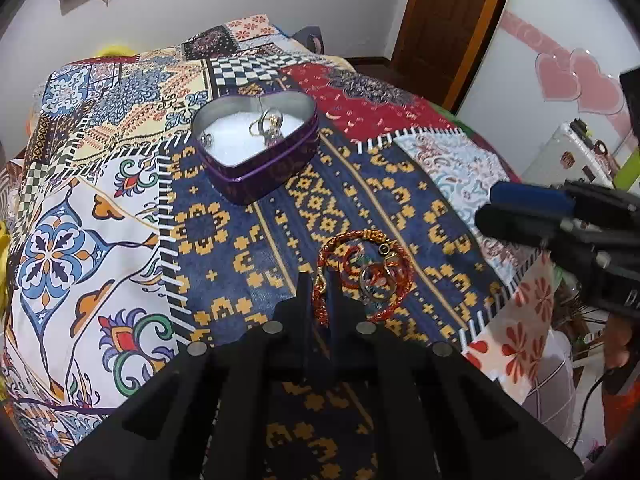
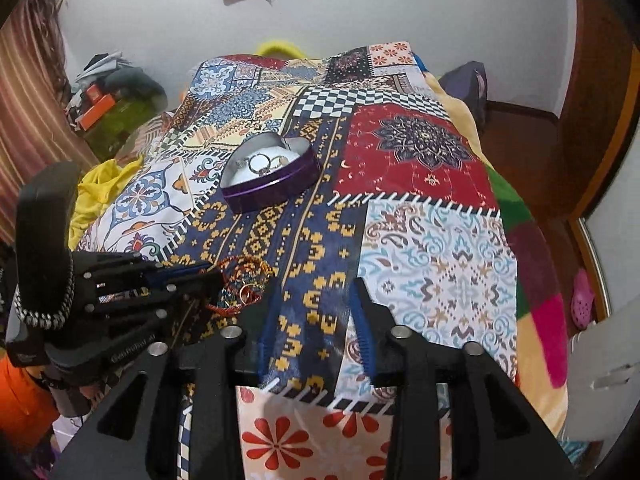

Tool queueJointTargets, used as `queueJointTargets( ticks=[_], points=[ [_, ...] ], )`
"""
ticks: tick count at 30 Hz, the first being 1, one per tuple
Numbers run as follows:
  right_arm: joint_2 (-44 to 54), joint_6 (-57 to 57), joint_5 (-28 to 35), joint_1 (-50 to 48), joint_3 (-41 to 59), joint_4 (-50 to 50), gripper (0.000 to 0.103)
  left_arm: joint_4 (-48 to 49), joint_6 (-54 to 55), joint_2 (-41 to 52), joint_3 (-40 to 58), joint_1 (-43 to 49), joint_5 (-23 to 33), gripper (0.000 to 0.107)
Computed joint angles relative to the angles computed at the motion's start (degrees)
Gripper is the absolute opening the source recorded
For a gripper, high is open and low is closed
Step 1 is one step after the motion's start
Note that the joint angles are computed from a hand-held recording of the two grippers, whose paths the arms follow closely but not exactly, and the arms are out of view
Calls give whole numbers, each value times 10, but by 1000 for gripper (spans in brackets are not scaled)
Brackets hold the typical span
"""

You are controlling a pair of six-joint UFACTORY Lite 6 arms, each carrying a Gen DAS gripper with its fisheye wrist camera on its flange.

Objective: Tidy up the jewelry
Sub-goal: 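Move the right gripper back to the jewelry beside the red bracelet, then grasp a gold hoop ring with the right gripper and lift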

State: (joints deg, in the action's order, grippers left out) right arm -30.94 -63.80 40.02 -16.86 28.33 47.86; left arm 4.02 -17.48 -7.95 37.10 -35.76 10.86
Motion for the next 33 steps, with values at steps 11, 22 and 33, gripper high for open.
queueJointTargets(
  ticks=[11,22,33],
  points=[
    [-9,11,-14,37,-18,2,39,65,-69,-184,-28,3,50,4],
    [40,74,-143,178,-34,-22,39,-60,85,-249,-98,101,66,4],
    [39,82,-146,236,-29,-14,39,-178,210,-260,-116,145,63,4]
  ],
)
